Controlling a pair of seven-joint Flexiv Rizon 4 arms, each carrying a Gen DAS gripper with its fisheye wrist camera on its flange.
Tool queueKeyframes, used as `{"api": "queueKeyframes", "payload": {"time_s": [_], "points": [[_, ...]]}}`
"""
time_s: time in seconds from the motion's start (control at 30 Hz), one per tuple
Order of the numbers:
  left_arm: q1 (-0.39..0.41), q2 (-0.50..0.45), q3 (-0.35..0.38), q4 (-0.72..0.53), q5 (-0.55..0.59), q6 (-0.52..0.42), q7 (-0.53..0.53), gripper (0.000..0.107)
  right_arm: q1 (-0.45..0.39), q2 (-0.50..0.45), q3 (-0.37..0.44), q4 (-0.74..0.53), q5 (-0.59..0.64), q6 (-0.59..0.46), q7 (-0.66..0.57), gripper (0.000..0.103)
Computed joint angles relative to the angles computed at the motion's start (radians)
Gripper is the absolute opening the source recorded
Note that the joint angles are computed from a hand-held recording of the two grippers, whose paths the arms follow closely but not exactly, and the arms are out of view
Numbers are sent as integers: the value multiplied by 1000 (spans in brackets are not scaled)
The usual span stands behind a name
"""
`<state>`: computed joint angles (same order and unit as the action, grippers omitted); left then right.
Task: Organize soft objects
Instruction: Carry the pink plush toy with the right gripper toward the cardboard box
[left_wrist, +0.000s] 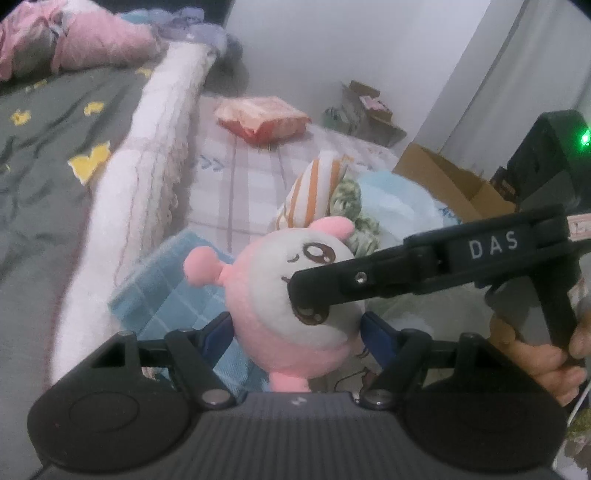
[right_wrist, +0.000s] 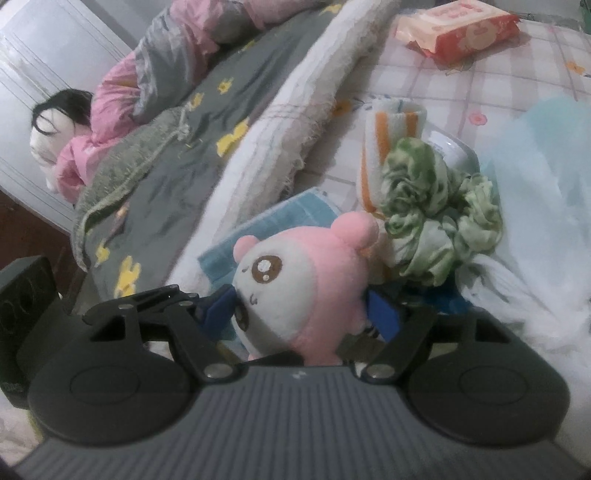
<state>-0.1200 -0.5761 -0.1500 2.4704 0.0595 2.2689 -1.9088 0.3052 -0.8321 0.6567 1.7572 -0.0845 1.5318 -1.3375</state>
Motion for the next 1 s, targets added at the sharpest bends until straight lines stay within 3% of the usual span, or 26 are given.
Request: {"api": "queueKeyframes", "payload": {"time_s": [0.27,0.5,0.73,1.0], "points": [[-162,78,73,31,-139,23,95,76,-66,29,70,68,0,79,-14,76],[-245,113,74,-16,-210,-2,212,76,-144,83,107,174,-33,205,53,76],[-287,106,45,-145,-232,-104,328,76,-206,168,75,286,-61,335,136,76],[-325,17,10,-402,-223,-274,461,77,-323,232,35,374,-111,444,260,77]]}}
